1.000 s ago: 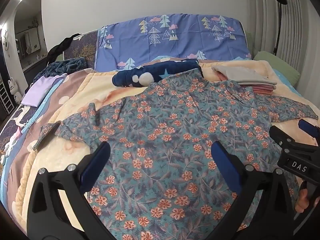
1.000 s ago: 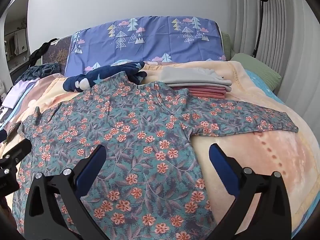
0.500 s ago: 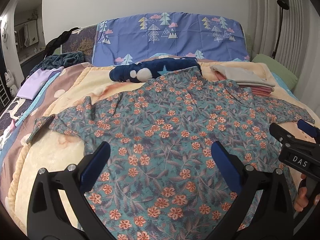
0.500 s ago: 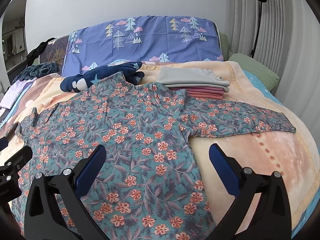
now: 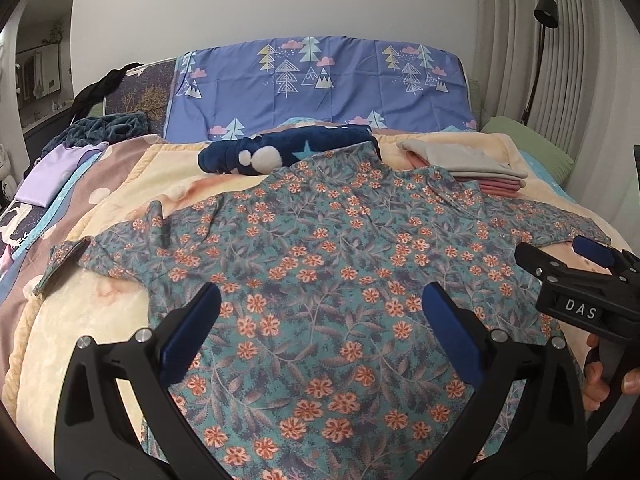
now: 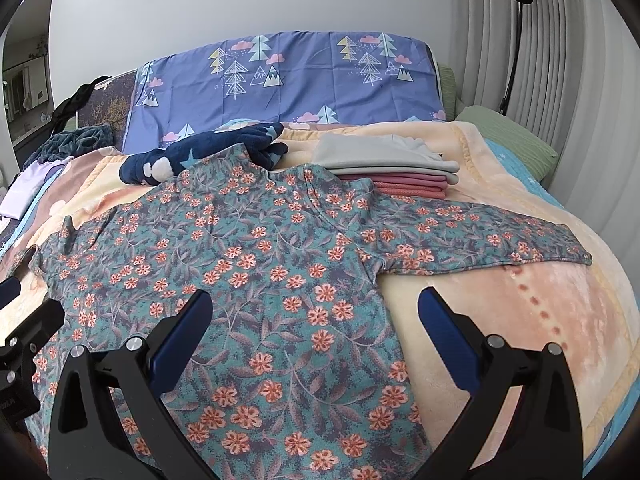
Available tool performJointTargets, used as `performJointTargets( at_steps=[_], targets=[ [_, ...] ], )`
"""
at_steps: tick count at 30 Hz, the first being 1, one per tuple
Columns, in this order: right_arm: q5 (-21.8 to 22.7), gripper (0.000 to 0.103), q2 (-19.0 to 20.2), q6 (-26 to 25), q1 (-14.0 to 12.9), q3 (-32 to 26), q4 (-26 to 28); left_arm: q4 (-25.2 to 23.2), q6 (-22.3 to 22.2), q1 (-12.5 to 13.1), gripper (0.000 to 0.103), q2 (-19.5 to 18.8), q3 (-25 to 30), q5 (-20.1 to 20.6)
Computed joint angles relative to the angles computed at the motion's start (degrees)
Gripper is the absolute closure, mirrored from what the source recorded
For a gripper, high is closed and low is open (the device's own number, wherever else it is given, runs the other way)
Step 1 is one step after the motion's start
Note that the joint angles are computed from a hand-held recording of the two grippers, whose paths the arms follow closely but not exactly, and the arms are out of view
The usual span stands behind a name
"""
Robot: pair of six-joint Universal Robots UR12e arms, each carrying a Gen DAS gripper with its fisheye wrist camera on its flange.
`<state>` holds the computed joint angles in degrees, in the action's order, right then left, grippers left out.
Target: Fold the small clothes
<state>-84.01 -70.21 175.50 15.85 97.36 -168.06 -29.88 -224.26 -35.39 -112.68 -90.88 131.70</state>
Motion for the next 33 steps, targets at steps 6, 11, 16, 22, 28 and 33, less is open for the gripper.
performJointTargets(
  at_steps=[6, 11, 16, 22, 28, 33],
  targets=[
    [-0.17, 0.001, 0.09, -0.07, 0.17, -0.11, 0.16, -0.32, -0.63, 0.14, 0.002, 0.29, -0.33, -0.93],
    [-0.25, 0.001, 0.17, -0.14, 0.21, -0.19, 0.28, -1.28, -1.37, 0.27, 0.002, 0.38, -0.37, -1.10],
    [-0.07, 0.001, 0.25, -0.27, 0.19, -0.23, 0.25, -1.21, -0.30, 0.09, 0.002, 0.13, -0.02, -0.77],
    [0.02, 0.001, 0.29, -0.70, 0.35, -0.33, 0.49, 0.39, 0.85, 0.00, 0.002, 0.16, -0.38, -0.86],
    [-0.15, 0.001, 0.36, -0.87, 0.48, -0.46, 0.57, 1.84, 1.14, -0.03, 0.002, 0.26, -0.77, -1.14],
    [-0.20, 0.001, 0.32, -1.07, 0.63, -0.35, 0.47, 2.05, 1.14, -0.12, 0.002, 0.28, -0.84, -1.09]
  ],
)
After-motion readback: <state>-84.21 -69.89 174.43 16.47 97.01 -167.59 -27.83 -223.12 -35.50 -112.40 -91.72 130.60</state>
